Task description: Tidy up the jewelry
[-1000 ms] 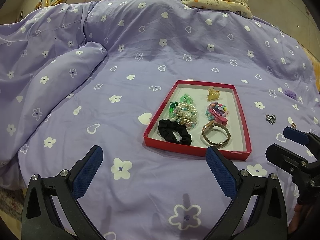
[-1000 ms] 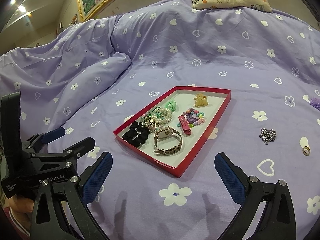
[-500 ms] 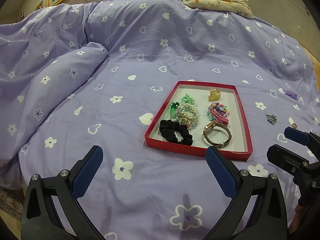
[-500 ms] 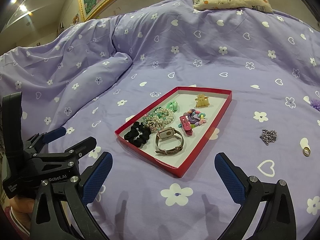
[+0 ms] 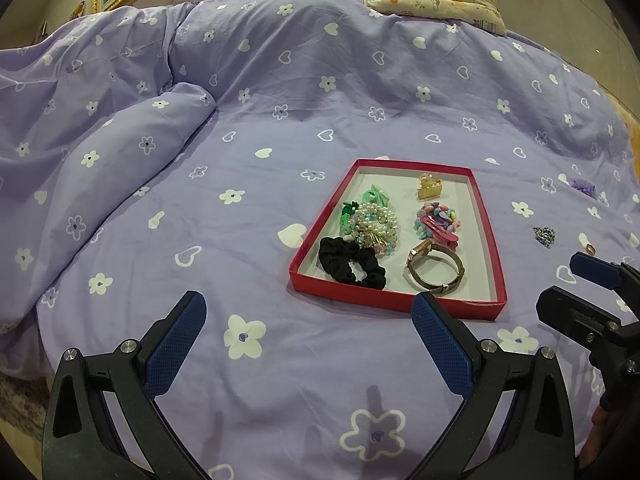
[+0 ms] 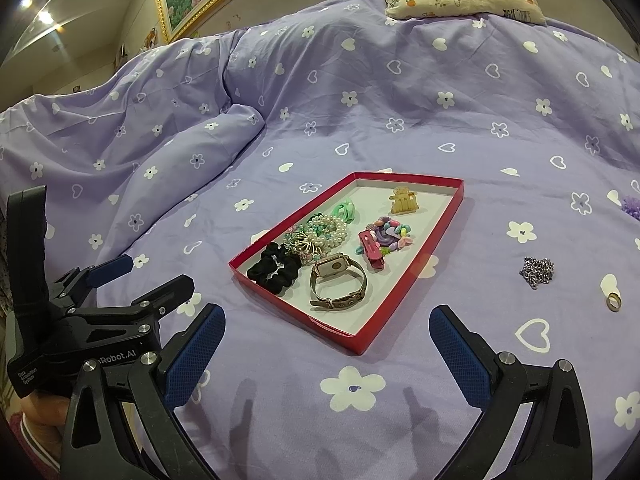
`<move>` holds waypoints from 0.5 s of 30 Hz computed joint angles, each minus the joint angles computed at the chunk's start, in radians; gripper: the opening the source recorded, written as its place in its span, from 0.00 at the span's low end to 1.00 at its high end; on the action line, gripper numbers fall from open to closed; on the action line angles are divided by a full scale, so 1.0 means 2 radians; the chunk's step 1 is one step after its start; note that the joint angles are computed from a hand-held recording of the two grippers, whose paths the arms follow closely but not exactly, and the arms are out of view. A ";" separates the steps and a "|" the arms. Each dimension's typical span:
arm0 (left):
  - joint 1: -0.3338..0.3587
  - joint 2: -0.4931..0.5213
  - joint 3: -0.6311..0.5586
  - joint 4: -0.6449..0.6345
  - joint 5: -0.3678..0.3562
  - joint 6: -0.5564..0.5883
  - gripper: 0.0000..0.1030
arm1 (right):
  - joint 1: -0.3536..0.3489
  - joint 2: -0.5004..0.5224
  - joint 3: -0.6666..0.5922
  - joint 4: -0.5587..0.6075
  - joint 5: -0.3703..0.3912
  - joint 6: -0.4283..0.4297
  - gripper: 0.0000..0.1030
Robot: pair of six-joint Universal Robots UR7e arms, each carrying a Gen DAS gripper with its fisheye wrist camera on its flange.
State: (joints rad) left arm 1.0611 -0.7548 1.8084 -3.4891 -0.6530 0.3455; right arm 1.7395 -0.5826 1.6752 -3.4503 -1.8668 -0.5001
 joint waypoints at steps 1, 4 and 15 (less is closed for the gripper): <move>0.000 0.001 0.000 -0.002 0.000 0.001 1.00 | 0.000 0.000 0.000 0.000 0.000 0.001 1.00; 0.001 0.000 0.000 -0.001 -0.002 0.001 1.00 | 0.000 0.000 -0.001 0.000 0.000 0.000 1.00; 0.004 0.003 -0.002 -0.002 -0.005 0.004 1.00 | 0.000 0.001 0.000 0.000 0.000 0.002 1.00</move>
